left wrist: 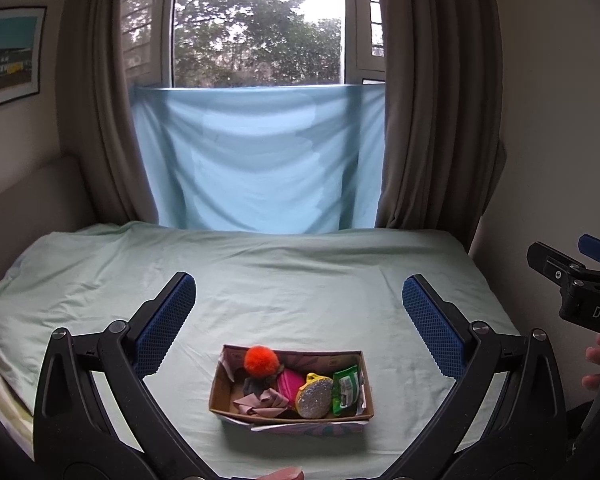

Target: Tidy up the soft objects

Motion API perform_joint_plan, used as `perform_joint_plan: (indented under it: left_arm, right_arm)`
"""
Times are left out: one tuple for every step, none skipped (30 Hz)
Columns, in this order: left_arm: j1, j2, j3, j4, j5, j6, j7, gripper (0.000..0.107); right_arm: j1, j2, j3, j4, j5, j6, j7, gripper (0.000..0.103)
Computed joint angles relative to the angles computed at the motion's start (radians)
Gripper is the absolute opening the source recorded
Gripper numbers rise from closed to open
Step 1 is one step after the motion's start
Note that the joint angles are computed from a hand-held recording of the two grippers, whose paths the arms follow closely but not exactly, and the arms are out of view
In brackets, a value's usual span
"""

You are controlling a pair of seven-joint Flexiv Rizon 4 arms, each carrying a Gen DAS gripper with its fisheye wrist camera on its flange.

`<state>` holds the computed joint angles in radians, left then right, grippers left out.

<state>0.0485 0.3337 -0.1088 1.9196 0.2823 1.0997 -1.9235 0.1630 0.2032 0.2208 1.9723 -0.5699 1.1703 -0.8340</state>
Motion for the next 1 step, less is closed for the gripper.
perform_joint_plan:
  left_arm:
    - [0.0,-0.002,-0.001,-0.002,-0.001,-0.007,0.003,0.103]
  right_arm:
    - [0.002,-0.004,-0.002,-0.004,0.005,-0.004,-0.005,0.102]
